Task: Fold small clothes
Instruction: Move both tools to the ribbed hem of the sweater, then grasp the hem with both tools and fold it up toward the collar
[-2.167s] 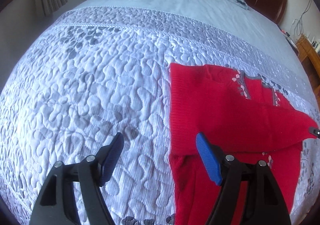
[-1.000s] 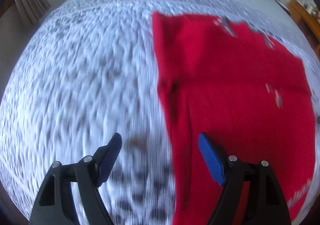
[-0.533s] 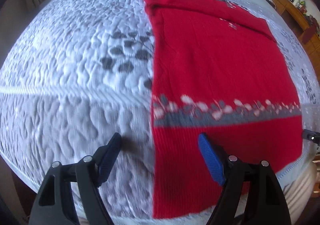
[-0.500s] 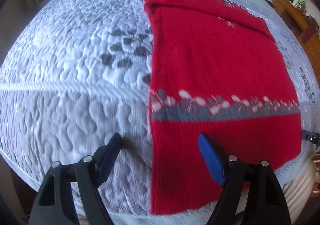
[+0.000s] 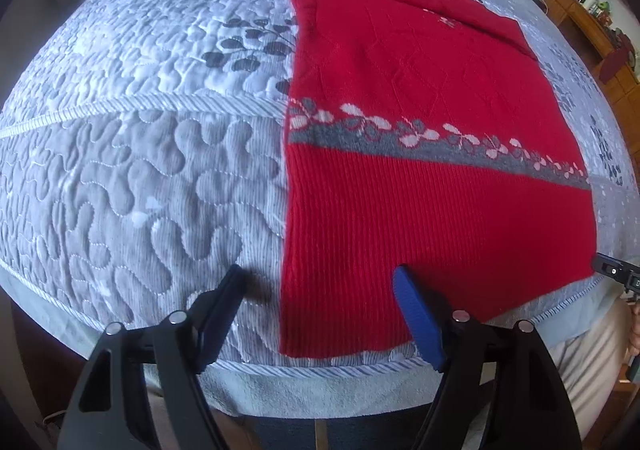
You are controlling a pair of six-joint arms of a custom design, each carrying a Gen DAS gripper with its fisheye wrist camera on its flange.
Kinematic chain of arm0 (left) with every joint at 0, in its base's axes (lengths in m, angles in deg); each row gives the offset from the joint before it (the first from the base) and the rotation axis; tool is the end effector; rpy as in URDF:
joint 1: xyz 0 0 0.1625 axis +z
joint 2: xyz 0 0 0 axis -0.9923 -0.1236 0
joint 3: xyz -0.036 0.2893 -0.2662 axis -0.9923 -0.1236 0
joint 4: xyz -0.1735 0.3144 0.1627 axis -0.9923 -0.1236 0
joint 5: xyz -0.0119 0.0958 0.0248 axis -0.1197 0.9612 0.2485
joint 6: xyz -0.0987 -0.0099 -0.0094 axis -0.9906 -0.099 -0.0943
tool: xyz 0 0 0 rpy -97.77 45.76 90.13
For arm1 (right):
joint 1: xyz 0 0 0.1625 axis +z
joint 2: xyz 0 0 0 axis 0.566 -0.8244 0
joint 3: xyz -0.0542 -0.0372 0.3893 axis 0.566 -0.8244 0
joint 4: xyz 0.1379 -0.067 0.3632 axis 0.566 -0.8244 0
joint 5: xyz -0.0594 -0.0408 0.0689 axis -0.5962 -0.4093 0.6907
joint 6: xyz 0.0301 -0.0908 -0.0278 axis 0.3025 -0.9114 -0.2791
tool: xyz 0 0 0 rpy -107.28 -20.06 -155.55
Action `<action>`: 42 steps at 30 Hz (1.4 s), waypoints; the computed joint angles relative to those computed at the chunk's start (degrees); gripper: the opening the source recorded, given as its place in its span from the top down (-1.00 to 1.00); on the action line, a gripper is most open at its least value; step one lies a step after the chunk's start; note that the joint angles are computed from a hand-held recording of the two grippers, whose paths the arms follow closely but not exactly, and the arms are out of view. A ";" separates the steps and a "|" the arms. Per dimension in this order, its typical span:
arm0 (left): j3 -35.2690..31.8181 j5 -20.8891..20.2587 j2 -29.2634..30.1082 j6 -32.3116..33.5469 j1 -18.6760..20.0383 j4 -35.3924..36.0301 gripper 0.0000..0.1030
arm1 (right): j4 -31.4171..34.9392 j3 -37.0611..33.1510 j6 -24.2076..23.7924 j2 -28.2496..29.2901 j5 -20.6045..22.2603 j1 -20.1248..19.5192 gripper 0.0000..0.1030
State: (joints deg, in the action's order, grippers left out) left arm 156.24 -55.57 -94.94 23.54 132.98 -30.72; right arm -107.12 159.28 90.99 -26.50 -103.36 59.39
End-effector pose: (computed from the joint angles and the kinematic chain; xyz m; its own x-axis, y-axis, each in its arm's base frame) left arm -0.2551 -0.5875 0.1500 -0.6465 0.5849 -0.4899 0.5519 0.8018 0.2291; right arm 0.0962 -0.3171 0.3035 -0.7637 0.5311 0.3670 0.3022 0.7965 -0.5238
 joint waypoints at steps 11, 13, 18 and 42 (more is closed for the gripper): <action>1.52 -3.12 -2.48 -4.21 1.03 -0.65 0.40 | -2.48 1.56 -2.23 -2.25 6.95 -2.66 0.78; 0.94 -4.86 -2.56 -5.51 1.76 -0.41 0.68 | -3.51 2.08 -2.02 -2.83 7.83 -3.25 0.83; -0.26 -11.06 -3.75 -8.11 4.00 -0.34 0.85 | -4.16 2.55 -2.10 -4.68 8.83 -2.80 0.85; -26.95 -12.35 14.24 -7.76 4.58 -1.30 0.85 | -0.49 -18.60 -5.32 2.86 17.91 -10.83 0.86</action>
State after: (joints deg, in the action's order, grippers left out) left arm 129.29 -67.92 -80.70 15.78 137.56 -32.02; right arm -107.61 140.68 85.67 -23.64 -85.45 48.57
